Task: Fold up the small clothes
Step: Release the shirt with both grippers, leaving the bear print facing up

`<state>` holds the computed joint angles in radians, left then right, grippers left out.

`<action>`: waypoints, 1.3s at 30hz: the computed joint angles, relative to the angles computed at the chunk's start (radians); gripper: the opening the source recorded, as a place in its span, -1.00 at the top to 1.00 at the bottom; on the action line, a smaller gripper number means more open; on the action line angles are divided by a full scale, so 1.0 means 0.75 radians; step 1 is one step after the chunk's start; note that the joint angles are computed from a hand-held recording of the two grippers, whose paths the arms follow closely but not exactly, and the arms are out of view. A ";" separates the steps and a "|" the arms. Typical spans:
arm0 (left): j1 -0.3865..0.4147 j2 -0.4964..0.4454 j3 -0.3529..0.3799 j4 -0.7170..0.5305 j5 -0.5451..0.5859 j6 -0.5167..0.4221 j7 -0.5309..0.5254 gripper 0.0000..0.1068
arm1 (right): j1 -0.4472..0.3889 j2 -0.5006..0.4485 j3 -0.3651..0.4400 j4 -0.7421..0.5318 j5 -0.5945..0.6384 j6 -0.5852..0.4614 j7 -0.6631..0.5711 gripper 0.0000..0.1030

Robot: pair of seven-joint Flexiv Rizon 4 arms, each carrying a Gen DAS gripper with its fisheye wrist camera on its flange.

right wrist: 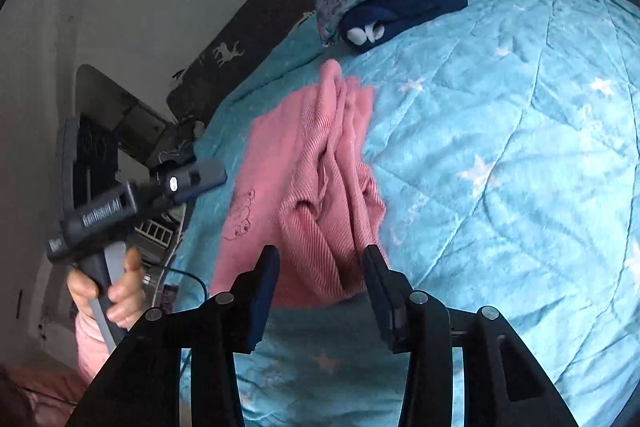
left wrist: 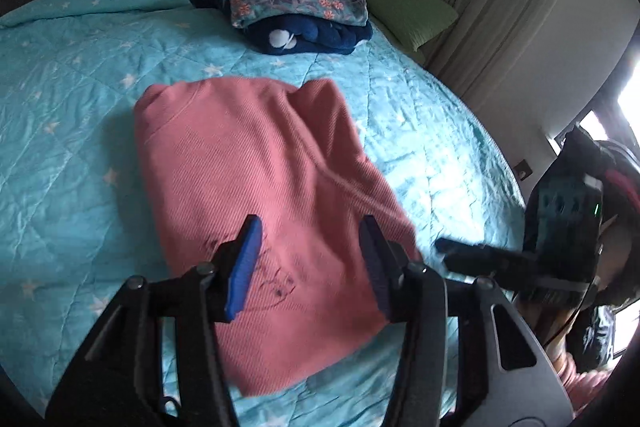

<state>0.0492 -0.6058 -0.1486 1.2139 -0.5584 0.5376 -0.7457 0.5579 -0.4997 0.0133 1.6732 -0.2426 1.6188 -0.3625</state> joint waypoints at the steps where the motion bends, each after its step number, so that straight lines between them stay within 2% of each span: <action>1: -0.004 0.021 0.015 0.052 0.024 0.041 0.033 -0.01 | -0.088 -0.017 0.103 -0.031 0.024 0.006 -0.040 -0.01; 4: -0.018 0.047 0.054 0.147 0.094 0.108 0.055 -0.02 | -0.253 -0.082 0.300 -0.142 0.063 -0.018 -0.151 -0.01; 7: -0.017 0.054 0.057 0.202 0.104 0.178 0.056 -0.02 | -0.318 -0.148 0.403 -0.277 0.080 -0.175 -0.268 -0.02; 9: -0.014 0.056 0.051 0.209 0.108 0.190 0.068 -0.02 | -0.381 -0.218 0.525 -0.385 0.129 -0.269 -0.376 -0.02; 11: -0.020 0.049 0.063 0.192 0.139 0.184 0.054 -0.02 | -0.395 -0.263 0.574 -0.462 0.160 -0.331 -0.451 -0.02; 16: 0.003 0.018 0.058 0.146 0.133 0.122 -0.002 -0.02 | -0.357 -0.325 0.562 -0.627 0.172 -0.467 -0.604 -0.02; 27: -0.003 0.011 0.056 0.116 0.155 0.091 -0.020 -0.11 | -0.335 -0.412 0.514 -0.837 0.373 -0.607 -0.763 -0.02; 32: 0.008 -0.009 0.050 0.080 0.143 0.040 -0.025 -0.12 | -0.284 -0.381 0.410 -0.823 0.430 -0.573 -0.782 -0.02; 36: 0.011 -0.015 0.043 0.071 0.142 0.025 0.007 -0.20 | -0.294 -0.366 0.393 -0.807 0.490 -0.578 -0.797 -0.03; 39: 0.009 -0.009 0.041 0.088 0.139 0.038 0.042 -0.28 | -0.320 -0.407 0.438 -0.874 0.540 -0.621 -0.861 -0.03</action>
